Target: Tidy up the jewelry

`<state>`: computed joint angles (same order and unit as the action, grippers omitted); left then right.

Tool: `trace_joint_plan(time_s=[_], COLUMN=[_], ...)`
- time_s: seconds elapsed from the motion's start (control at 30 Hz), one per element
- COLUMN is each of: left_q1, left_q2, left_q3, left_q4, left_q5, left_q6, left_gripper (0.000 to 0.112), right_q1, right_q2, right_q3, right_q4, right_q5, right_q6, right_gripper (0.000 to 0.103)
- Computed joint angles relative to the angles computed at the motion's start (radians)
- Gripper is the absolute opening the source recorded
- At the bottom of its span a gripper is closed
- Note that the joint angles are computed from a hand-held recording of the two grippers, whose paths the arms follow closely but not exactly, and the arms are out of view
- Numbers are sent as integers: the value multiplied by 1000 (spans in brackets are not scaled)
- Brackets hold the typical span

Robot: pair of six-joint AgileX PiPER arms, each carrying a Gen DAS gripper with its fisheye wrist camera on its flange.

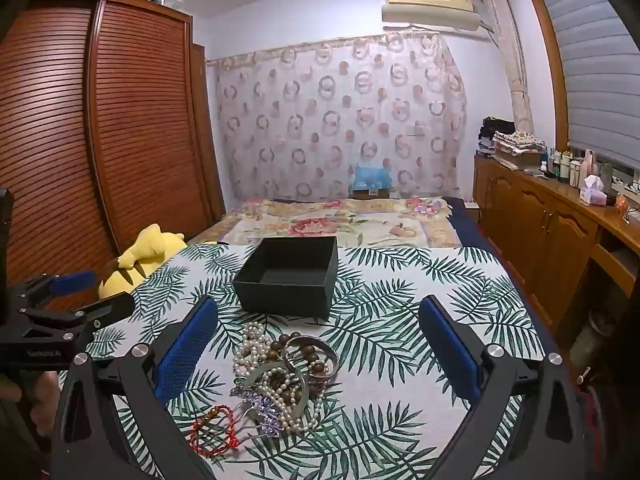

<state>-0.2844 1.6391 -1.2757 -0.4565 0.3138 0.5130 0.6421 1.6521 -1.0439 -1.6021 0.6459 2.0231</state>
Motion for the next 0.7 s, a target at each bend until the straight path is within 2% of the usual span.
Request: trace_joint_plan(time_s=[0.7], left_q1=[10], left_q2=[-7], left_q3=[-3], left_q4=[-40], left_q5=[10], left_q6=[34], left_gripper=[96], right_q1=[2], right_q2=[1], right_q3=[-1], right_q4=[-1], right_q5=[3], right_q6=[0], right_gripper=[101])
